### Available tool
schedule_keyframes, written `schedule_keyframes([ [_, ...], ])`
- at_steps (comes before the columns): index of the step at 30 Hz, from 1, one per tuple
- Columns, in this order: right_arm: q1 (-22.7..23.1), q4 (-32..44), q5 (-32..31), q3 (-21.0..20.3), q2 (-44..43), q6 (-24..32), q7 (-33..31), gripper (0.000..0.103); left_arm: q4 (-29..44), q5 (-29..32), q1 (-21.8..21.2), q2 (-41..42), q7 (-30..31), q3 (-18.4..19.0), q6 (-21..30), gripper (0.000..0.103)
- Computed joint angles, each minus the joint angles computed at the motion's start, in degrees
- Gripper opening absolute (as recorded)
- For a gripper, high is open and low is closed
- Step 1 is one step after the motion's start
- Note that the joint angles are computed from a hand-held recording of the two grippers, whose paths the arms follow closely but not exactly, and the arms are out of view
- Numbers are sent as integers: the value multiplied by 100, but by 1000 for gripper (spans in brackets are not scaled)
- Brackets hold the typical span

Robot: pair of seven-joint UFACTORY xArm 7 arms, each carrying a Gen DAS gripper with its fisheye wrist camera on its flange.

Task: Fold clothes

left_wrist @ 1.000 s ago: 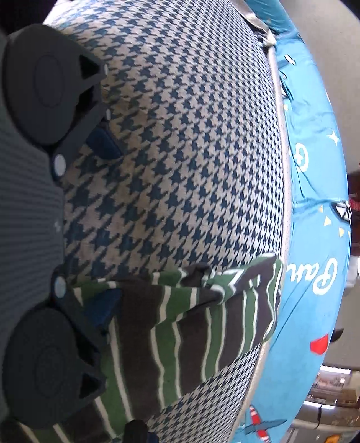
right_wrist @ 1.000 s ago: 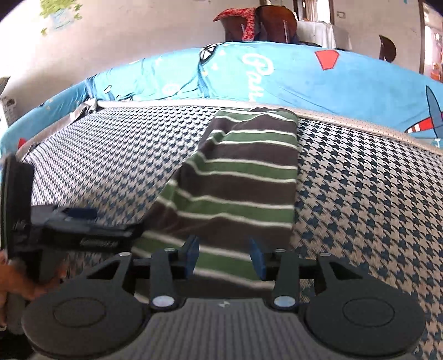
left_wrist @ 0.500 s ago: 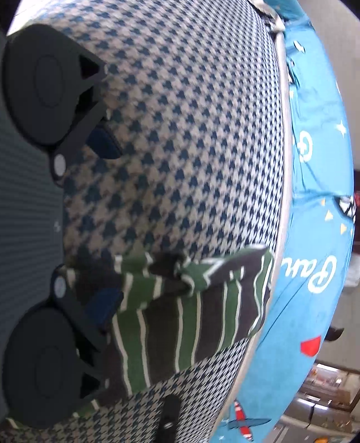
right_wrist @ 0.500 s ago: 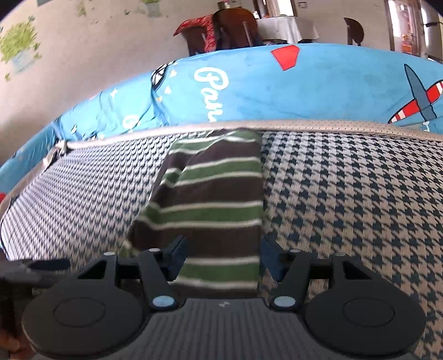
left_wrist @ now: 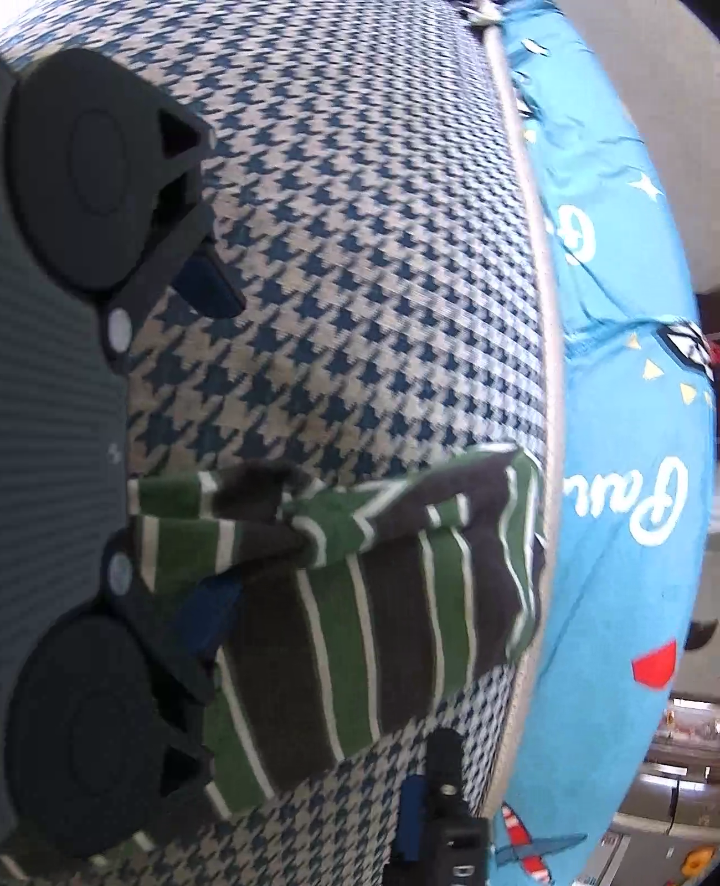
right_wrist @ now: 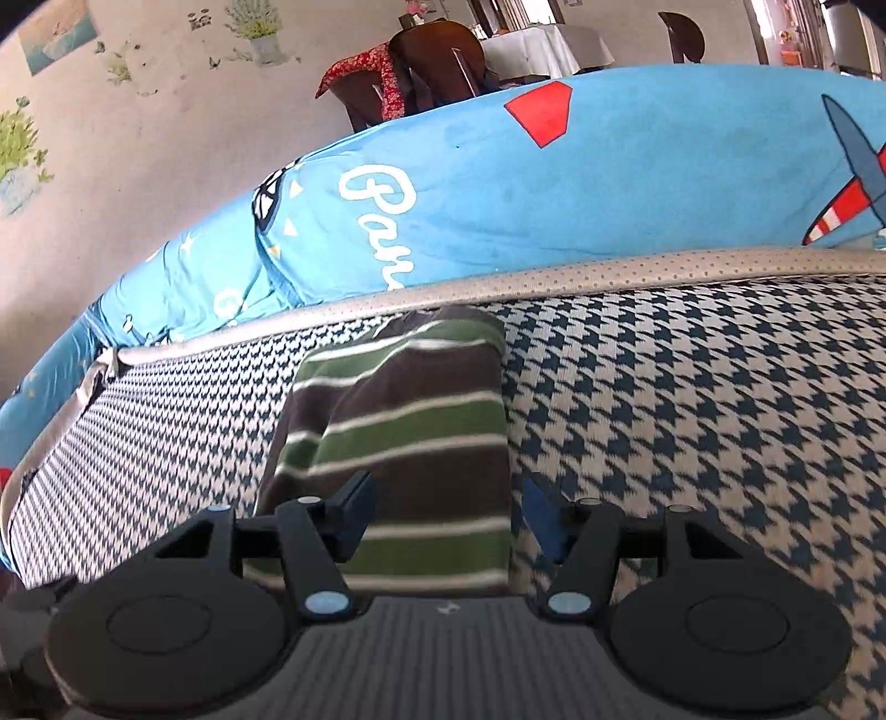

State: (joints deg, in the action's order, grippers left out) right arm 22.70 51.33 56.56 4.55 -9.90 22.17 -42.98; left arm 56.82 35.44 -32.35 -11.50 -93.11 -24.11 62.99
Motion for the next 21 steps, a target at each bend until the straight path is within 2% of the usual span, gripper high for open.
schedule_keyframes([
  [5,-63,385,370,37,466,12,-234,59,-273,-197,62,-182,-174,51,-303,103],
  [16,-505,1200,544,481,1445,-35,-289,59,-338,-235,162,-249,-108,-29,-367,103],
  [21,-669,1462,735,672,1706,-66,-609,59,-305,-231,184,-204,-37,-15,-372,103],
])
